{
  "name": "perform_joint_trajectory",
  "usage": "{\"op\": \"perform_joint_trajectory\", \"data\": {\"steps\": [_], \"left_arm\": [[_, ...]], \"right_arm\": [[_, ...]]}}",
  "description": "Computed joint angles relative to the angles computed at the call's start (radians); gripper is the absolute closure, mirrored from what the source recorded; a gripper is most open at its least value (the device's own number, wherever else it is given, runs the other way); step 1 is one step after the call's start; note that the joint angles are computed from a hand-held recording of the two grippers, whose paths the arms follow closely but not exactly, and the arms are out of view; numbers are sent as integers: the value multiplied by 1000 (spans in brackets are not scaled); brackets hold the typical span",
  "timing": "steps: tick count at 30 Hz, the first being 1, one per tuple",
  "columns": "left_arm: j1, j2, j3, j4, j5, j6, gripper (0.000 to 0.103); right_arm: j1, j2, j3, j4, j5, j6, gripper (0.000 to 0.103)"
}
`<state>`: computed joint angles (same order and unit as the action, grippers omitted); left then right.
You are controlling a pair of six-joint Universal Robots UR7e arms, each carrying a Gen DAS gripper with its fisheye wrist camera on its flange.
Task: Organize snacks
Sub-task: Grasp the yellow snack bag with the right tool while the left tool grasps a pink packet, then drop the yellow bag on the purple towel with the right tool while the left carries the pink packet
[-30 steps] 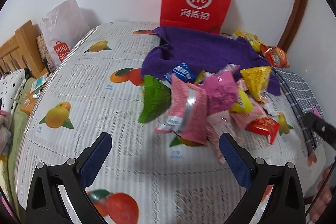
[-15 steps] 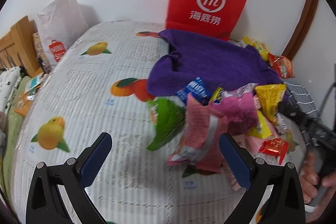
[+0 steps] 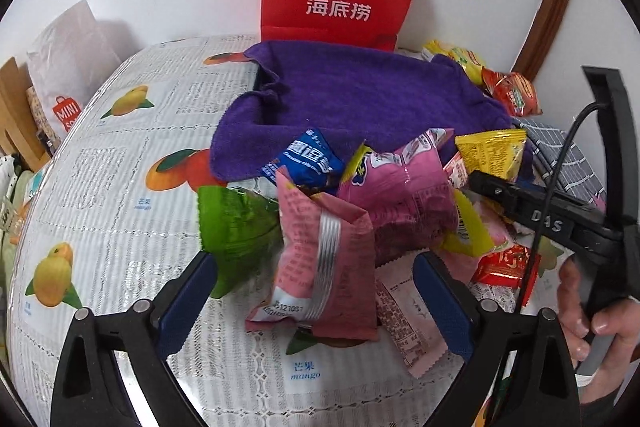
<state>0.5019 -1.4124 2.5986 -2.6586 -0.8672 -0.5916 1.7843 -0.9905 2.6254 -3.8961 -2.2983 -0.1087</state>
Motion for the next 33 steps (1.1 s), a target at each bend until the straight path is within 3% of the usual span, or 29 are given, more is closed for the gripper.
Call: {"op": "perform_joint_trajectory", "data": {"steps": [4,6,11,12,16,21,27,33], "left_arm": [[17,23,-8,-18,-16,6,22],[28,31,-12,-32,-29,6,32],[46,56,-19,-55,-46,0,47],[46,58,-17,-62,-45,-3,55],[53,41,-12,-68,-58,-12,68],[24,-27,-2,-15,-68,-34,70],[-51,-132,0,113,-48,-79,70],[-82,-184,-26,190,-39,-91,70]], "right_arm": [[-4,-58,48,-12,32,30,58],[9,-77,72,-37,19,36,58],[45,-117,131,-66,-22,54,58],[51,-118,139,-66,-31,60,58],[59,-79,152,-72,-70,67,58],[41,-67,176,-73,-58,97,58],[117,-141,188,14,-77,168,58],[218,-256,169,204,-142,261,58]]}}
